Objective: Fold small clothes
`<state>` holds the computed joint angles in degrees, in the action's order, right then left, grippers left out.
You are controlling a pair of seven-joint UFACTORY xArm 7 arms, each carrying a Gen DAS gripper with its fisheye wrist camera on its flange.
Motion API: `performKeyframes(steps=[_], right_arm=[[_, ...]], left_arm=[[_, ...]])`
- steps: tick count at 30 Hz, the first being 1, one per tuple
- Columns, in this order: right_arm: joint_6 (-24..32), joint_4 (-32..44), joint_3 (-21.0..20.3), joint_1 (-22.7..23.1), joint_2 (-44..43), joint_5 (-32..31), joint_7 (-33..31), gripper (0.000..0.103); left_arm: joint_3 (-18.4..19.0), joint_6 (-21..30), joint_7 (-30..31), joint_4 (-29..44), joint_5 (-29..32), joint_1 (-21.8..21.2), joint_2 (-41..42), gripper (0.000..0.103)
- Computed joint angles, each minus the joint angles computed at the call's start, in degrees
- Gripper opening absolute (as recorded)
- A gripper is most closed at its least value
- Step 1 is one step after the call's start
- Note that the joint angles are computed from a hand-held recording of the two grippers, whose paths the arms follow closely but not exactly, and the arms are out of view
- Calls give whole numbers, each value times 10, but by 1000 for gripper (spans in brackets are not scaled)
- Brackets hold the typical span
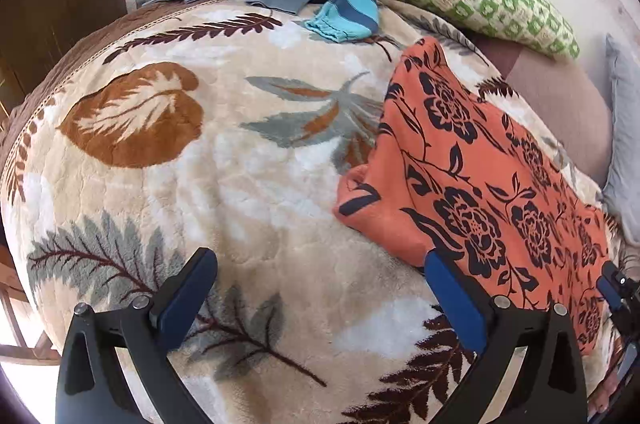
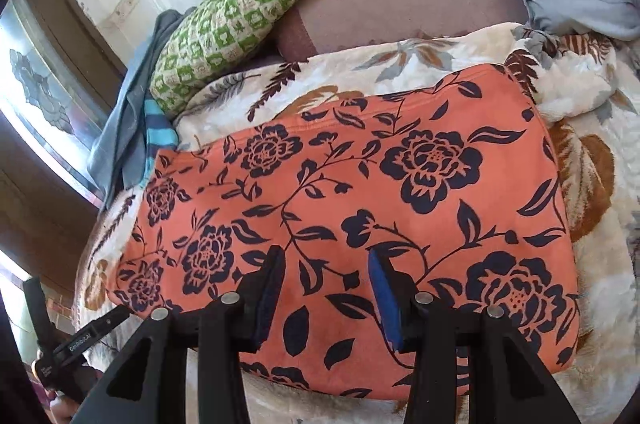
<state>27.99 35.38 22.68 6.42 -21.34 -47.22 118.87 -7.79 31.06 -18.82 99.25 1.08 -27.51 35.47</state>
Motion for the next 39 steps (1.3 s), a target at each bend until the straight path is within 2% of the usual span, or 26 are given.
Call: performKeyframes(steps=[4, 8, 12, 17, 18, 20, 21, 22, 24, 26, 29, 30, 31, 34, 35, 36, 37, 39], right_arm=[[-30, -33, -10, -7, -40, 16, -1, 47], [-44, -51, -3, -24, -66, 40, -21, 47], [-62, -73, 8, -41, -93, 70, -36, 47], [-68, -86, 27, -57, -114, 104, -69, 47], [-67, -89, 30, -59, -118, 111, -75, 47], [-69, -96, 32, -61, -127, 126, -87, 47], [-69, -100, 32, -62, -130, 134, -94, 47], [-67, -102, 33, -62, -132, 142, -102, 47], [-63, -107, 34, -64, -136, 153, -115, 47], [-62, -110, 35, -67, -136, 163, -125, 47], [-67, -114, 36, -73, -134, 175, -134, 47], [-69, -114, 37, -76, -132, 178, -137, 47], [-70, -112, 39, -78, -128, 179, -141, 47], [-65, -102, 47, -87, -117, 177, -149, 47], [-67, -101, 48, -89, -114, 176, -148, 47], [-68, -101, 49, -90, -113, 177, -146, 47], [-68, -101, 49, -90, -110, 177, -145, 47], [-63, -100, 48, -89, -108, 177, -146, 47]], left_arm=[[-30, -2, 10, -29, -65, 44, -21, 103], [-53, 8, 19, -27, -118, 61, -19, 103], [-73, 52, 31, 56, -162, 60, 34, 103], [-45, 41, 6, 148, -146, 22, 101, 102], [-46, 34, 11, 164, -142, 20, 112, 99], [-47, 39, 21, 206, -134, 14, 139, 86], [-54, 45, 30, 223, -137, 15, 151, 67], [-60, 56, 36, 239, -141, 16, 162, 62], [-48, 31, 34, 217, -135, 6, 154, 62], [-52, -5, 40, 179, -140, 9, 137, 62], [-78, -41, 47, 157, -168, 28, 133, 72], [-87, -49, 56, 155, -175, 32, 135, 78], [-85, -50, 58, 160, -173, 29, 138, 79], [-87, -60, 82, 163, -164, 23, 141, 80], [-76, -56, 82, 170, -154, 14, 143, 77], [-70, -51, 84, 179, -146, 8, 148, 57], [-67, -45, 83, 187, -142, 5, 153, 31], [-78, -59, 99, 182, -148, 10, 152, 31]])
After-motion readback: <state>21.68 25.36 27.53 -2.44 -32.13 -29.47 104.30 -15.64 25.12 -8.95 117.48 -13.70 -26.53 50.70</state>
